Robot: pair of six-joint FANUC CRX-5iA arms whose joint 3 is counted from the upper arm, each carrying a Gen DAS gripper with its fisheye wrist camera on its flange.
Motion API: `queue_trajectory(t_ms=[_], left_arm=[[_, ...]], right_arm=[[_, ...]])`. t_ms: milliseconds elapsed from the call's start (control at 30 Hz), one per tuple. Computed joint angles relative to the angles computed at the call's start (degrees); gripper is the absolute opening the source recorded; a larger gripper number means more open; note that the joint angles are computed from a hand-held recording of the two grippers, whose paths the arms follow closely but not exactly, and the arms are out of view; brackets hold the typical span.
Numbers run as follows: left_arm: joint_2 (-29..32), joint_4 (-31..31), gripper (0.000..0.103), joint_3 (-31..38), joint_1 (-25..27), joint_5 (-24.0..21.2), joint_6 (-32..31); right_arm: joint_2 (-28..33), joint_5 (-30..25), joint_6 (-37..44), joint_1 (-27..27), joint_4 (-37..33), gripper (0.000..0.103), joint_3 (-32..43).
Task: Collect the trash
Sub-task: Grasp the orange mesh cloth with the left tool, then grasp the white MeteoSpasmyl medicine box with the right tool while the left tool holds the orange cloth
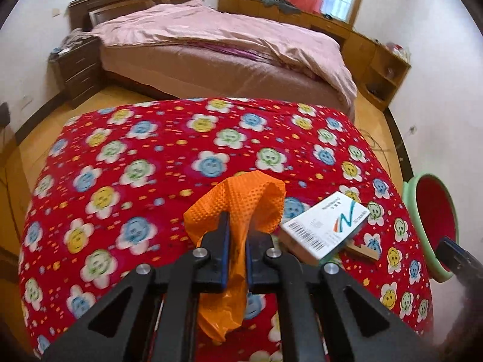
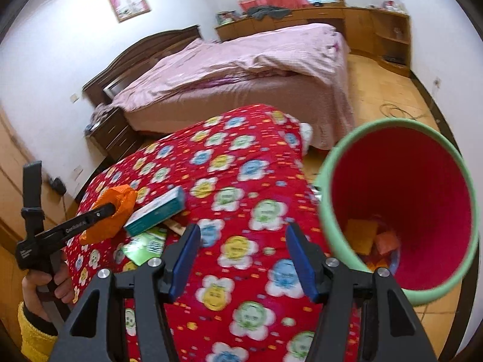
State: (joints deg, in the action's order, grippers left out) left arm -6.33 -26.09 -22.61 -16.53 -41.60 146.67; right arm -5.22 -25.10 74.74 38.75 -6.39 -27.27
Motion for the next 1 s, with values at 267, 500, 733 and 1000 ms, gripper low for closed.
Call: queue_trajectory(t_ms=[267, 500, 733, 1000], left_arm=[[-4.9, -3.1, 0.007, -3.3, 0.4, -4.6, 5.9], [-8.0, -2.0, 0.007, -6.9, 3.5, -3.3, 3.3], [-12.1, 0.3, 0.007, -10.9, 6.5, 1.2, -0.3], [-15.4, 11.4, 0.007, -17.5, 14.3, 8.8, -12.7]], right_arm=[[5.6, -1.8, 3.4, 5.0, 0.0, 0.081, 5.2], [9.6, -0.4, 2.0, 9.0, 3.1, 0.103, 7.4], [15.2, -2.2, -2.3, 12.7, 12.7, 0.103, 10.4], [20.3, -5.8, -7.3, 15.1, 24.8, 0.103, 12.2]])
